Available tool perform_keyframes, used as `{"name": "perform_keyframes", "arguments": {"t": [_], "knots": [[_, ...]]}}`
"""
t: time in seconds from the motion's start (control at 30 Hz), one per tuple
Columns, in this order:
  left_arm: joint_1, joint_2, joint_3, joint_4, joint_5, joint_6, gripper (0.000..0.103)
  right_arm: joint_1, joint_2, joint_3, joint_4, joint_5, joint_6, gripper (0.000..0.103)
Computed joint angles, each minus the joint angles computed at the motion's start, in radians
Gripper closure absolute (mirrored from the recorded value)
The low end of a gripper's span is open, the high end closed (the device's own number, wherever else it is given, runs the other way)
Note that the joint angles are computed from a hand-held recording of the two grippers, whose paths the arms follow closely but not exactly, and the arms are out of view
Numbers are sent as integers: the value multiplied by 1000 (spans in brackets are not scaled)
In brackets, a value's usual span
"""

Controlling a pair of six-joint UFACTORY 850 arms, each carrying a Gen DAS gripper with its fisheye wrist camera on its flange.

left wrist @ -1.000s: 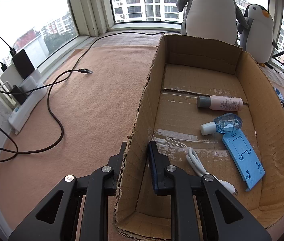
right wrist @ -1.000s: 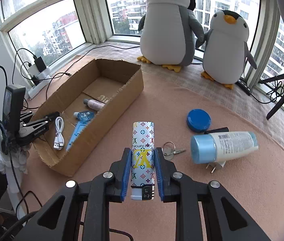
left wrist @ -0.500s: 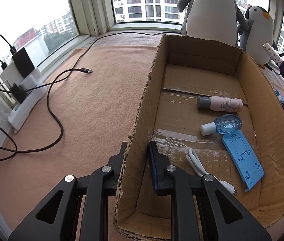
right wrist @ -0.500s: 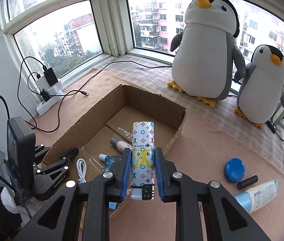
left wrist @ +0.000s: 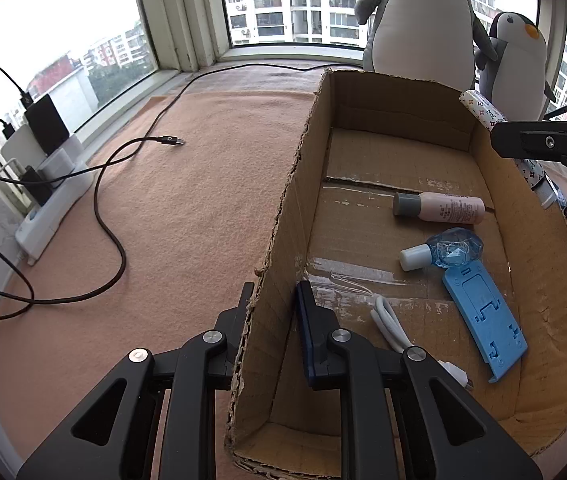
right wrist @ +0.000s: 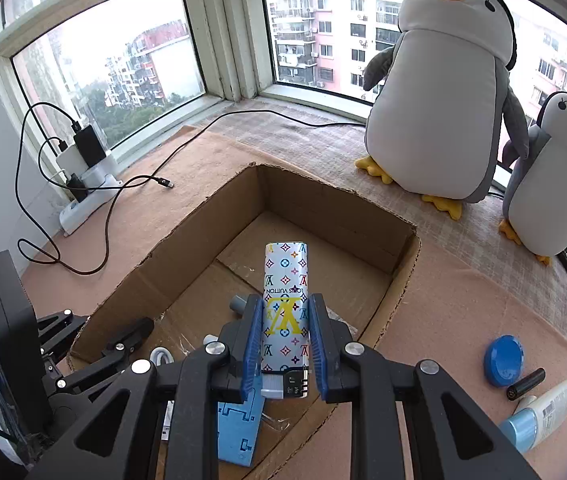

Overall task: Organize rigid objects
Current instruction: 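Carry the patterned lighter into the box and open the right gripper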

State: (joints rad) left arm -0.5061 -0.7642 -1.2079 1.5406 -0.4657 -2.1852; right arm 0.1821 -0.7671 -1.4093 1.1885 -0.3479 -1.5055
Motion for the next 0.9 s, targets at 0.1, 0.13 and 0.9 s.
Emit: {"name": "perform_keyframes", "arguments": {"t": [0.1,0.13,0.9], "knots": [[0,0,0,0,0,1,86,4,-4,-4,-4,1,6,82],[0,0,0,0,0,1,86,4,-6,-6,-10,-5,8,82],[1,1,2,4,0,-4,86,-9,24,40,136,13,-137,43]]}}
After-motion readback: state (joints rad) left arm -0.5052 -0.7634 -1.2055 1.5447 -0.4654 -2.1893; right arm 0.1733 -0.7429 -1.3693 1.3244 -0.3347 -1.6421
